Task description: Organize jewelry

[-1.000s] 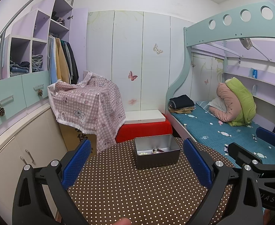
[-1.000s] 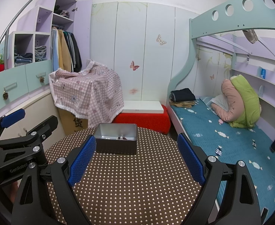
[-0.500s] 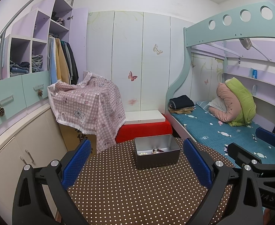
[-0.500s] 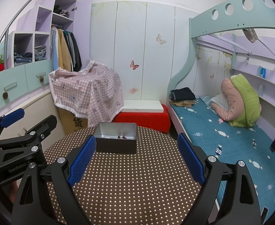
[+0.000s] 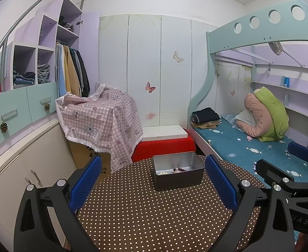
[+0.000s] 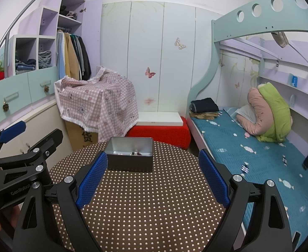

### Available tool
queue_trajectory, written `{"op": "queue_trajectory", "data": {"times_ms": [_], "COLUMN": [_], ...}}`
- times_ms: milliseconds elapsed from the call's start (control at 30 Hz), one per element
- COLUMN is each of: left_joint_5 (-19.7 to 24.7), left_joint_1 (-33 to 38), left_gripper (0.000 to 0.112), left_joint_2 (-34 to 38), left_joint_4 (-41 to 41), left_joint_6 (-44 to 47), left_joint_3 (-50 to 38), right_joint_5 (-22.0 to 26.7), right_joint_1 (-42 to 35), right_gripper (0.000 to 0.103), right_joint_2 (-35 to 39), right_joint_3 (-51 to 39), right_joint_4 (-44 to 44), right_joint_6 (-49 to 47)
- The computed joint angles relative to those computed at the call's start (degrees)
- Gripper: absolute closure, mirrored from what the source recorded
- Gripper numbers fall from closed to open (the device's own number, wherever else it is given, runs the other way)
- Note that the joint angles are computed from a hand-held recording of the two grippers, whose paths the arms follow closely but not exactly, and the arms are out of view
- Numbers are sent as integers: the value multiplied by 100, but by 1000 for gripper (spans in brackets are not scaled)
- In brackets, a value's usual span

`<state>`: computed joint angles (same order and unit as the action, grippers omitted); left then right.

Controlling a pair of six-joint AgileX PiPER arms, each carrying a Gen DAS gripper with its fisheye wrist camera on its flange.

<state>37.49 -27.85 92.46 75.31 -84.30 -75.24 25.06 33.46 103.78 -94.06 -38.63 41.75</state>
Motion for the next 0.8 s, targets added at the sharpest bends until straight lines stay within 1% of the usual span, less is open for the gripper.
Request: {"op": "queue_trajectory", "data": {"times_ms": [800], "left_joint_5": [23], "left_joint_1": [-32], "left_gripper": [17], "left_joint_2": [-2], "left_joint_4": [23], "left_joint_6": [6], "left_joint_3": [-13], "right_joint_5": [-20], "right_joint_1": [4], "right_gripper": [17], "right_joint_2": [-6], "right_joint_3": [21], "right_joint_4": [-64], "right_joint_6": [62]}}
